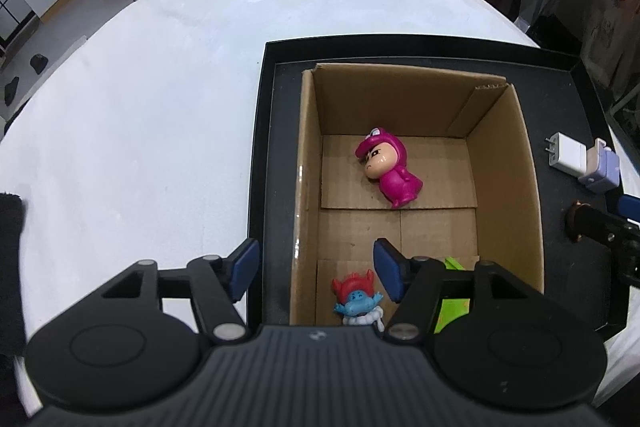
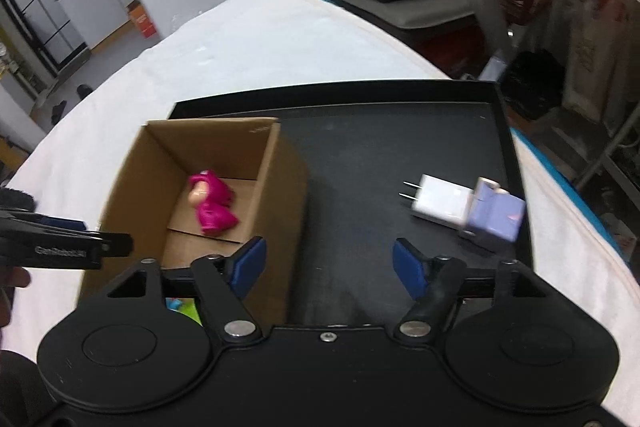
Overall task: Organize rigid objects
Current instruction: 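Move the right gripper to the brown-haired doll and close on it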
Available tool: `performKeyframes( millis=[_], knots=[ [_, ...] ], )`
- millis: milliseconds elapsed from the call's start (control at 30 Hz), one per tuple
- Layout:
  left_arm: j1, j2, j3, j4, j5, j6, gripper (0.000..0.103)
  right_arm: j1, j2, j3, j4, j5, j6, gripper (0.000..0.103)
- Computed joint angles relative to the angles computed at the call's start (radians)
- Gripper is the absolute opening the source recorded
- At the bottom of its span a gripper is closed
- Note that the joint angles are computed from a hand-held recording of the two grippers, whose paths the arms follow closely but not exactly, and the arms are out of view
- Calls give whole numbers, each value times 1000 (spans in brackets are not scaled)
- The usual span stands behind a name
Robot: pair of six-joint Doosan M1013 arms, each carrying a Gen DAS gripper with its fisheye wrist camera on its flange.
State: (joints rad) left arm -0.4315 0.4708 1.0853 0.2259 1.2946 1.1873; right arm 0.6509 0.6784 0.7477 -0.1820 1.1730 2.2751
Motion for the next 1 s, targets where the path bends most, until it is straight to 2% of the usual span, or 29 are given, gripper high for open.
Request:
performKeyframes(
  millis=[200,467,733,900,1000],
  knots=[
    [-9,8,-2,15,24,-1,66,6,-18,50,-79,19,73,86],
    [-21,22,-17,43,59,-4,67,3,-40,127,-123,-5,156,86],
    [-25,38,-43,58,80,-27,67,2,-36,152,-181,36,258,86],
    [-27,44,-52,56,85,-34,67,1,-28,159,-191,53,271,86],
    [-26,43,-54,52,84,-45,67,2,-20,157,-218,68,278,82]
  ],
)
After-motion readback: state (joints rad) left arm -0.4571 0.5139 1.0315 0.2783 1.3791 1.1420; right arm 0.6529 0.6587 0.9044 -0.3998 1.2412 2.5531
